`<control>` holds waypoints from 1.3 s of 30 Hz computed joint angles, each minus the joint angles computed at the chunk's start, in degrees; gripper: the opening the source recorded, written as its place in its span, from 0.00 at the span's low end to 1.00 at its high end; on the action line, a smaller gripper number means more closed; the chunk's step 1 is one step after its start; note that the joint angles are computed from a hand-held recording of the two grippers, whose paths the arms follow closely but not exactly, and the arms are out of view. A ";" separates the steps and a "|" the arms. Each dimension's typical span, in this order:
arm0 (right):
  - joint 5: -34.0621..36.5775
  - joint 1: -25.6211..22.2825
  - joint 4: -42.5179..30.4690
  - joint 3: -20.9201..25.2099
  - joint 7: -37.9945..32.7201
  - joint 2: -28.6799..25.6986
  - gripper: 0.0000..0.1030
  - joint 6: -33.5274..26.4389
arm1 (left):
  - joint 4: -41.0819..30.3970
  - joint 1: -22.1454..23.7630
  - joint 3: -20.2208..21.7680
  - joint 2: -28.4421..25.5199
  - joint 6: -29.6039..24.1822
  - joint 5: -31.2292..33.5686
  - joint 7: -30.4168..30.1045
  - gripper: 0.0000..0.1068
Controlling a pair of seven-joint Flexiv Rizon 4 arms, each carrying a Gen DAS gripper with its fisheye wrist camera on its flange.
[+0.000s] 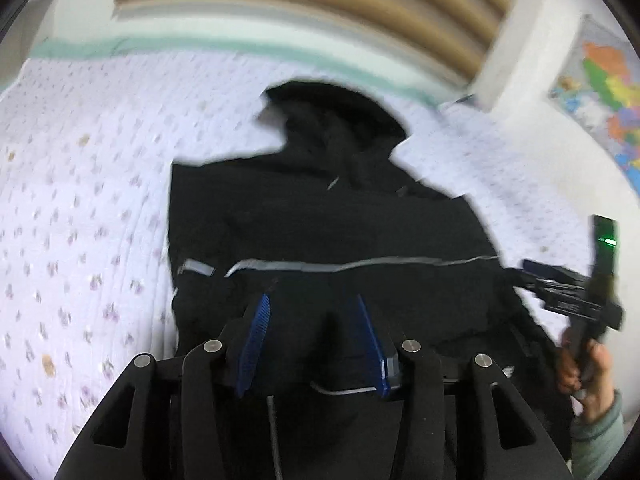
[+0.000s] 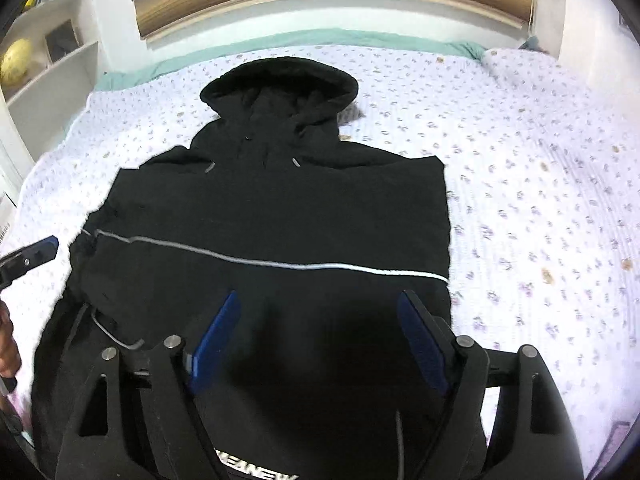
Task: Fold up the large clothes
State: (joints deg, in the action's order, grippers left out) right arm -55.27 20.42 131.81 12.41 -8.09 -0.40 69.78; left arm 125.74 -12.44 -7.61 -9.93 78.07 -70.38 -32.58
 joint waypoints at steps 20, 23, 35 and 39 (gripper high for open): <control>34.66 0.69 -7.38 2.39 -26.20 -2.20 0.85 -6.81 | -6.74 17.03 -4.09 3.10 -19.11 27.35 -23.30 0.43; 39.16 0.71 -15.02 0.70 -31.78 -1.48 0.85 -13.28 | -15.14 17.98 -3.63 2.38 -24.72 31.32 -27.57 0.43; 33.91 0.43 -44.39 -6.11 -33.18 -20.71 0.85 -17.51 | -66.69 7.17 5.69 -30.30 -36.02 48.89 -43.61 0.44; 38.69 -0.67 -53.93 -6.08 -38.50 -30.57 0.85 -18.64 | -83.41 10.14 -2.49 -43.80 -41.33 59.89 -51.37 0.44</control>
